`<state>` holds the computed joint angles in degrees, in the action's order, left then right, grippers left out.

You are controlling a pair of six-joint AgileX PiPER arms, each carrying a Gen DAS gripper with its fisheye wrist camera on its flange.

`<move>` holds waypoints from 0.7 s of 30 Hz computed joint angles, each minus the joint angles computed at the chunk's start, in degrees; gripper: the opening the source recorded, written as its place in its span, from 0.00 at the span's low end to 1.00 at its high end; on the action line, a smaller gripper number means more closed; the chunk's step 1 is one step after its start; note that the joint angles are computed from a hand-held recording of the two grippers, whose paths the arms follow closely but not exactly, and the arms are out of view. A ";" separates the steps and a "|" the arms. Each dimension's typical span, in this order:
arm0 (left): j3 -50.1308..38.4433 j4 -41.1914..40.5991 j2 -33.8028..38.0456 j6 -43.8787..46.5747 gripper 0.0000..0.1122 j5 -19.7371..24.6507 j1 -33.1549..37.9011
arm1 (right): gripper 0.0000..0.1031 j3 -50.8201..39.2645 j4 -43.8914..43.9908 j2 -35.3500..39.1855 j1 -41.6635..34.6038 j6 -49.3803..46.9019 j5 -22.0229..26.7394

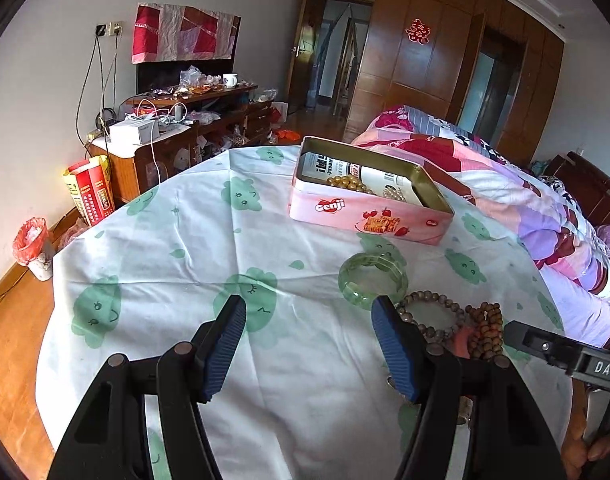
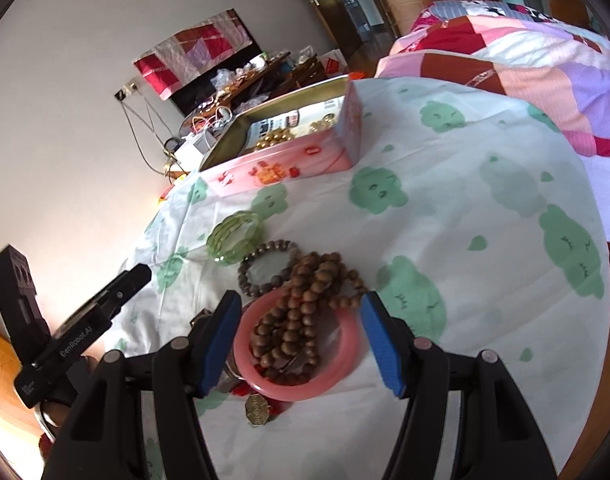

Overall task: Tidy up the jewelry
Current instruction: 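Move the left gripper toward the jade bangle while the right gripper grasps the wooden bead strand, then grasp the green jade bangle with the left gripper while the right gripper holds the wooden beads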

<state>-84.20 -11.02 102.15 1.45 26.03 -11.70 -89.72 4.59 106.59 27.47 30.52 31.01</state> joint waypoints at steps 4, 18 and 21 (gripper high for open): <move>0.89 1.73 -0.63 -1.77 0.58 -0.67 -0.10 | 0.63 -2.37 -2.56 1.69 1.10 1.23 1.88; 1.52 0.97 -1.03 -1.46 0.58 -0.49 -0.07 | 0.33 -8.86 -4.04 6.90 0.89 0.07 5.58; 1.42 1.28 -0.86 -1.63 0.58 -0.45 -0.22 | 0.25 -6.20 -1.08 4.97 0.01 -1.97 2.51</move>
